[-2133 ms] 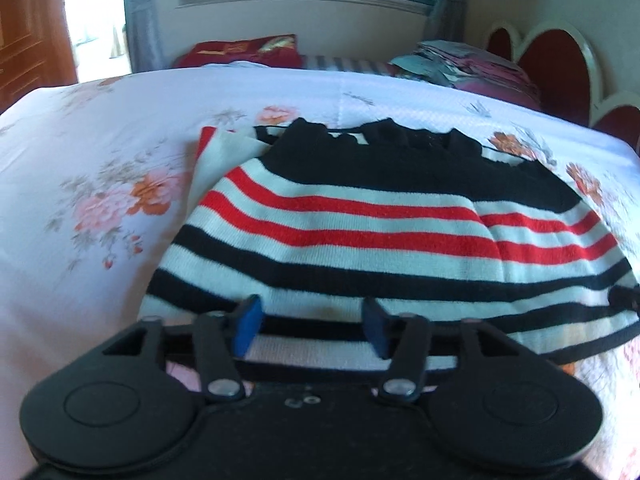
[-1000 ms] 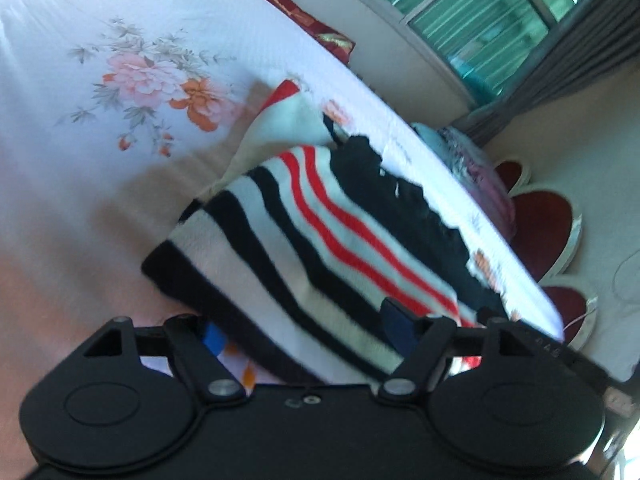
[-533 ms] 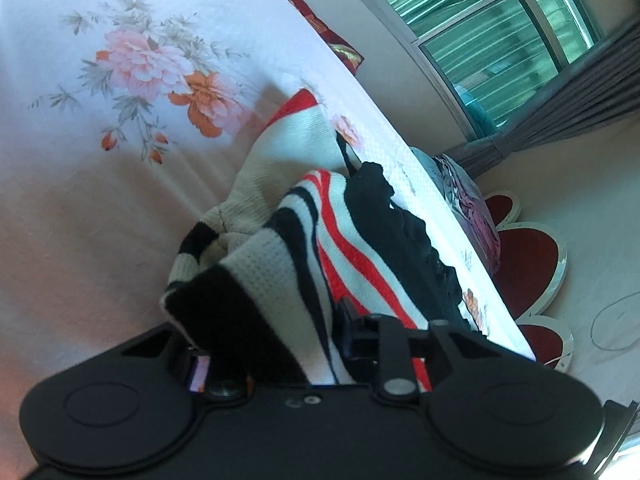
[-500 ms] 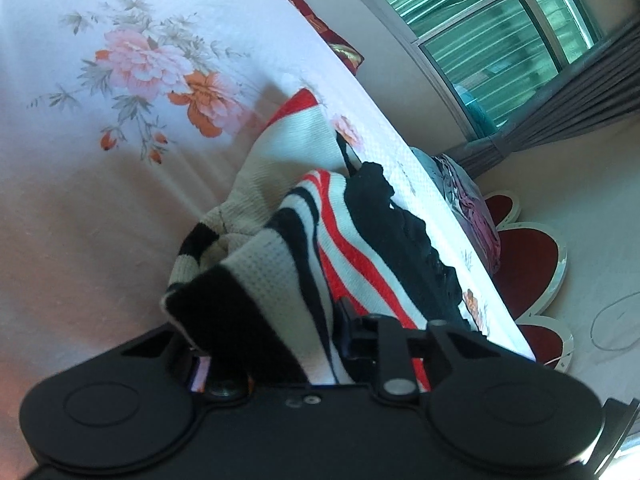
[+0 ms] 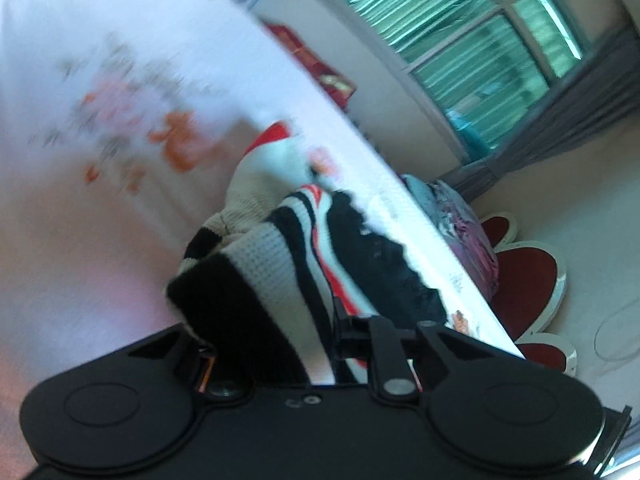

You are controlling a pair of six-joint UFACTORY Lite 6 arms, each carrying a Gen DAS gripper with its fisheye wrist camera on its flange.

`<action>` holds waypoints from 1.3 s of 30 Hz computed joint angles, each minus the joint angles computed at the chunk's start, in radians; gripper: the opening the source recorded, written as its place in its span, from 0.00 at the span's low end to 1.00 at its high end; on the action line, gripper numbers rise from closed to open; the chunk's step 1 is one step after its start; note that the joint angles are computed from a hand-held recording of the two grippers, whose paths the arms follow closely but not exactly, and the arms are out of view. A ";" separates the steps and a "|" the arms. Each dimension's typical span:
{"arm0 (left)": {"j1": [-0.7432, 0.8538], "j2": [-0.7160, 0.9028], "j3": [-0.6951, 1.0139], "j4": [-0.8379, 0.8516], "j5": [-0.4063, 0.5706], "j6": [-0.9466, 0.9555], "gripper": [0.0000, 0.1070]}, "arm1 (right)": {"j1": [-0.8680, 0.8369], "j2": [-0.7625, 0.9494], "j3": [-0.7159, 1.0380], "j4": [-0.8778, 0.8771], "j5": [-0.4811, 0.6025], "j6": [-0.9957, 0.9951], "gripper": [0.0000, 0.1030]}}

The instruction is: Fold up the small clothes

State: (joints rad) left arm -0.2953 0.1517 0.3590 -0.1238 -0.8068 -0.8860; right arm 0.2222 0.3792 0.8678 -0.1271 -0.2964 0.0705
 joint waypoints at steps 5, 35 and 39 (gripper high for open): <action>-0.146 -0.089 0.081 -0.191 0.083 0.277 0.15 | -0.066 0.002 0.000 -0.189 -0.006 0.132 0.70; -0.764 0.187 0.523 -0.841 0.211 1.384 0.58 | -0.648 0.111 0.301 -1.743 -0.448 1.597 0.70; -0.697 0.031 0.383 -0.906 0.176 1.326 0.56 | -0.610 0.141 0.321 -1.762 -0.468 1.626 0.70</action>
